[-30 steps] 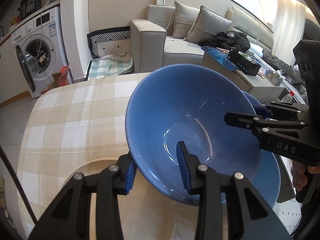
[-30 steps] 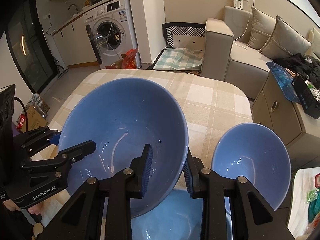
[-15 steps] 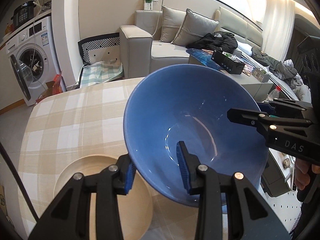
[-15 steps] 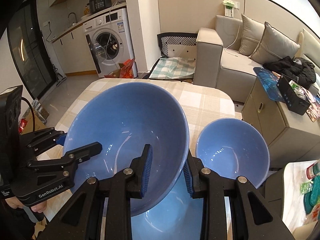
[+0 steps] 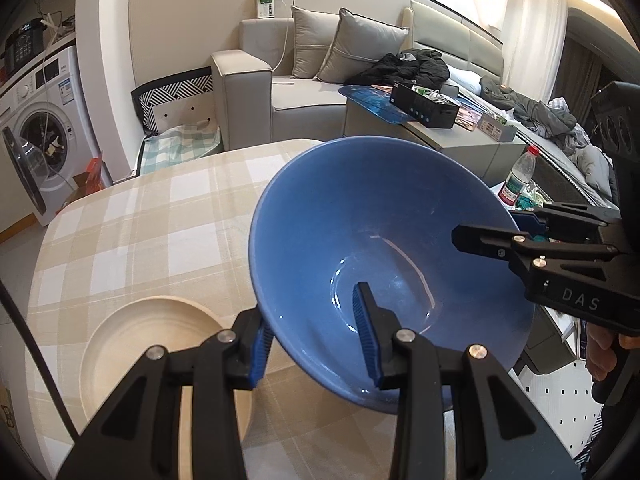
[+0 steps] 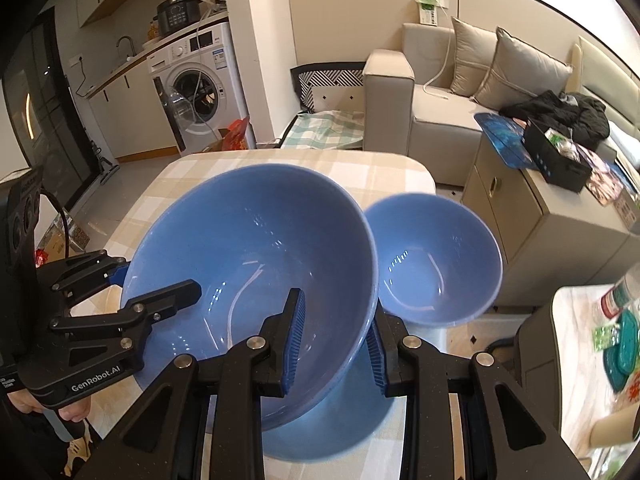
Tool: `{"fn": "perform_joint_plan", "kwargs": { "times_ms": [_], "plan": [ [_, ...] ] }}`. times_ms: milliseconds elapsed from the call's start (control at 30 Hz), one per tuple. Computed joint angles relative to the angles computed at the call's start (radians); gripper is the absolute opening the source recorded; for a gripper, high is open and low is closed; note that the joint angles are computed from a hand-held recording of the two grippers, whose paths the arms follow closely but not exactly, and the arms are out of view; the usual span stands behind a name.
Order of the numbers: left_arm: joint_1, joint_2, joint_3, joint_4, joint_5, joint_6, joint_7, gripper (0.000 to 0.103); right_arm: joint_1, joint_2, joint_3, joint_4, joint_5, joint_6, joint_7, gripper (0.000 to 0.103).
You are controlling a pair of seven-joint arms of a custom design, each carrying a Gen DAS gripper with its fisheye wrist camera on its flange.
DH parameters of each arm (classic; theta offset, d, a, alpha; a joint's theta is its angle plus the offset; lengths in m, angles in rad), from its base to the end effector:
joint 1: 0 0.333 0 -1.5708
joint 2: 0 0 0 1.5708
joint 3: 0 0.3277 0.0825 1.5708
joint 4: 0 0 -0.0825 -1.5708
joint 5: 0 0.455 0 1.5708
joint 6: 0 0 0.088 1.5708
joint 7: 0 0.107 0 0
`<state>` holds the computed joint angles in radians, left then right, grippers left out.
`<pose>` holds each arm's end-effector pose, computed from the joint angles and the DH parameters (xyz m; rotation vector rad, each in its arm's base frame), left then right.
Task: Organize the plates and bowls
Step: 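Lift the blue bowl with both grippers and carry it across the table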
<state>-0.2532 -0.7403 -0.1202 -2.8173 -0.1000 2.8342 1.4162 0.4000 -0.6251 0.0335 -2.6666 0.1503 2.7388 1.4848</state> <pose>0.3897 -0.1445 0.4631 -1.7136 1.9646 -0.8800 0.4144 0.1856 0.4882 -2.0771 1.3719 -0.4304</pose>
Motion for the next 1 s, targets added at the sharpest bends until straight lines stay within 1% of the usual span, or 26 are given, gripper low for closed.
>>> {"fn": "perform_joint_plan", "kwargs": {
  "times_ms": [200, 400, 833, 900, 1000],
  "plan": [
    [-0.011, 0.024, -0.018, -0.002, 0.002, 0.000, -0.013, 0.036, -0.007, -0.013, -0.012, -0.040, 0.007, -0.004, -0.004, 0.031],
    [-0.008, 0.039, -0.040, -0.009, 0.024, 0.008, -0.032, 0.036, -0.008, 0.002, -0.020, -0.058, 0.017, -0.001, -0.012, 0.031],
    [-0.033, 0.084, -0.026, -0.010, 0.029, -0.003, -0.010, 0.036, -0.026, 0.025, -0.005, -0.071, -0.003, 0.018, -0.004, 0.031],
    [-0.026, 0.084, -0.037, -0.012, 0.037, 0.000, -0.011, 0.037, -0.023, 0.030, -0.013, -0.069, -0.002, 0.017, -0.010, 0.031],
    [-0.030, 0.083, -0.037, -0.012, 0.039, -0.003, -0.008, 0.040, -0.033, 0.041, -0.001, -0.066, -0.012, 0.016, 0.001, 0.031]
  ]
}}
